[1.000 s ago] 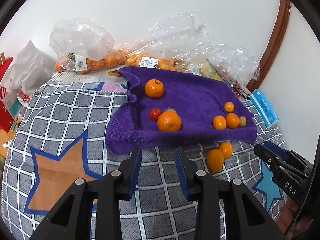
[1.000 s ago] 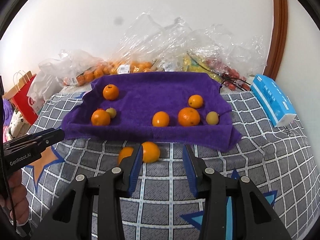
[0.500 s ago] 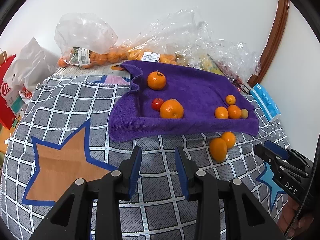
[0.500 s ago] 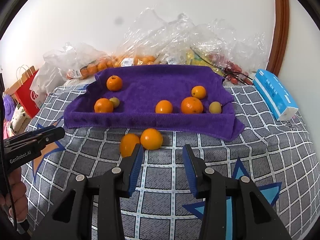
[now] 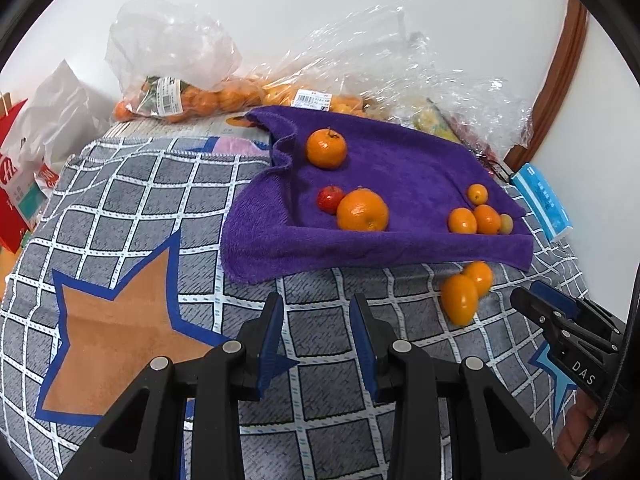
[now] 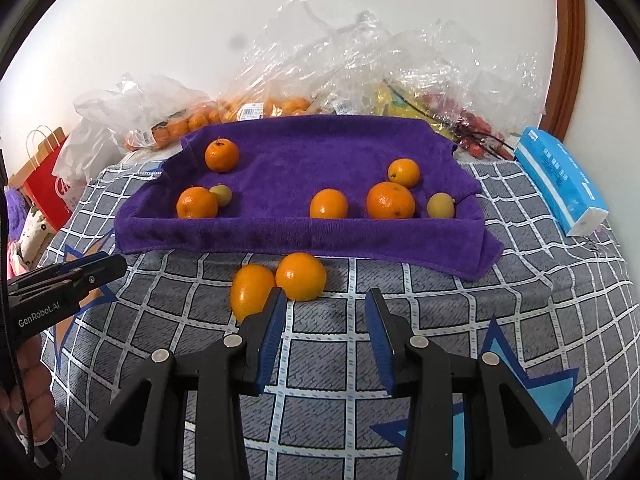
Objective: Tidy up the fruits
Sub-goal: 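Withdraw both grippers and move the right gripper toward the loose oranges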
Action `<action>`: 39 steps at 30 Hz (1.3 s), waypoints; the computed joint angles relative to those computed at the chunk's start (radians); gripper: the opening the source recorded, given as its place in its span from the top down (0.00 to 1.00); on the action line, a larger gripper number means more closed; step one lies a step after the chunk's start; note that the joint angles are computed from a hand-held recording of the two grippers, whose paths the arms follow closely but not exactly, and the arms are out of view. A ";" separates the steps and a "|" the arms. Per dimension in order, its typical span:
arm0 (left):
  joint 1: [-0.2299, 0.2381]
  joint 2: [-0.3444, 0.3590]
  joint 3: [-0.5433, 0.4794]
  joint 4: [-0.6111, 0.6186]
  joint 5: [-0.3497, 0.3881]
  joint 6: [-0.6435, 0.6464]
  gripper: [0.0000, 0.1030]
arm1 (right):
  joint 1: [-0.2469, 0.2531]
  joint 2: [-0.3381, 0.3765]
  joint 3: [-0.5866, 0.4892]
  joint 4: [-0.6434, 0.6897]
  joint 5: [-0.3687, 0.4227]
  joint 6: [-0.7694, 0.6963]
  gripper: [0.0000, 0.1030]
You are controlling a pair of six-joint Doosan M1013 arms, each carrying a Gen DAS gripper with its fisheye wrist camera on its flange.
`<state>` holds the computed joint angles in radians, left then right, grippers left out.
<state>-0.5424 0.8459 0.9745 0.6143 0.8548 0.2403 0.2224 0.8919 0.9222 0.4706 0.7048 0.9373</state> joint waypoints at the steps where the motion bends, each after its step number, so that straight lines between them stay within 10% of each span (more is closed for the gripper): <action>1: 0.001 0.001 0.000 -0.004 -0.001 0.000 0.68 | 0.001 0.002 -0.003 -0.003 0.001 0.002 0.60; 39: 0.023 0.014 0.009 -0.045 -0.047 -0.010 0.68 | 0.017 0.073 -0.104 -0.009 0.080 0.012 0.60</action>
<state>-0.5196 0.8603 0.9837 0.5692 0.8078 0.2306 0.2391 0.9654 0.8181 0.4612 0.7847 0.9498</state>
